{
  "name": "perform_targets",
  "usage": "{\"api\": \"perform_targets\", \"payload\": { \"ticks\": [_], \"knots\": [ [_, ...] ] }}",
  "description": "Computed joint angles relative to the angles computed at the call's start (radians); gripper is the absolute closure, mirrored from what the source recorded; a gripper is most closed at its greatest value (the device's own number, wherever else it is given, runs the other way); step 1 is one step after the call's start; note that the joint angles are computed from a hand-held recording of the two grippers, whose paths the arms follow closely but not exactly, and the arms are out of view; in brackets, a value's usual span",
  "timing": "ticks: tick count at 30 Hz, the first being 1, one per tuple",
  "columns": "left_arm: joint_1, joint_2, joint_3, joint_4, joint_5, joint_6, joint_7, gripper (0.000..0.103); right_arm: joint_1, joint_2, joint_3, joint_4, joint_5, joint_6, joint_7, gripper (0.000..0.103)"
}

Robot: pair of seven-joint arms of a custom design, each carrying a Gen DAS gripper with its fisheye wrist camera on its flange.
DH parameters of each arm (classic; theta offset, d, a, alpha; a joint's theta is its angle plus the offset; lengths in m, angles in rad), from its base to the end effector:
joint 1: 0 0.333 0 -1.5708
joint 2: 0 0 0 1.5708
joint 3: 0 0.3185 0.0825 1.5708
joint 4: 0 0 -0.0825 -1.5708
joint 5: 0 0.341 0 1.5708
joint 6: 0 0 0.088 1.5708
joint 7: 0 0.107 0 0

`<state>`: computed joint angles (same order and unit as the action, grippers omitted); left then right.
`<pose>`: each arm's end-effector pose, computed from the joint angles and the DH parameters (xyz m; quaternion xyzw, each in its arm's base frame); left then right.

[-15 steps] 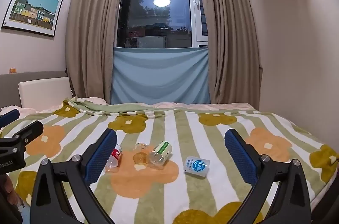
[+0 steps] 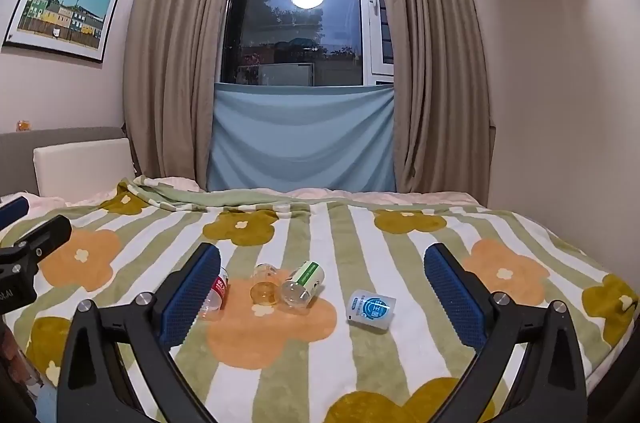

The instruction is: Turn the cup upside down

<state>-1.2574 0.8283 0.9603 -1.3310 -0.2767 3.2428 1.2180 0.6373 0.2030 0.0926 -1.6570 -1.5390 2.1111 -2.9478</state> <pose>0.5645 -0.4521 0.5543 -0.4307 0.6274 -0.5215 0.3860 0.4966 0.3744 0.5711 -0.4590 0.6193 -0.5232 0.3635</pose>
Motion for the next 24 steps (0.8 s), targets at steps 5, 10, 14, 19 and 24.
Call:
{"api": "perform_targets", "payload": {
  "ticks": [5, 10, 14, 19, 24],
  "knots": [
    [0.017, -0.004, -0.025, 0.007, 0.001, 0.000, 0.008, 0.000, -0.002, 0.000, -0.002, 0.005, 0.016, 0.005, -0.011, 0.001],
    [0.025, -0.001, -0.036, 0.011, 0.001, 0.004, 0.006, 0.000, -0.004, 0.010, -0.002, 0.013, 0.023, 0.010, -0.017, 0.001],
    [0.018, 0.001, -0.027, 0.009, 0.000, 0.001, 0.003, 0.000, 0.002, 0.019, -0.005, 0.024, 0.023, 0.010, -0.015, 0.001],
    [0.022, 0.001, -0.033, 0.009, -0.004, 0.005, 0.008, 0.000, 0.012, 0.029, -0.013, 0.034, 0.024, 0.007, -0.014, 0.001],
    [0.047, -0.002, -0.071, 0.020, 0.000, 0.007, 0.022, 0.000, 0.009, 0.026, -0.017, 0.028, 0.022, 0.012, -0.012, 0.001]
  ]
}}
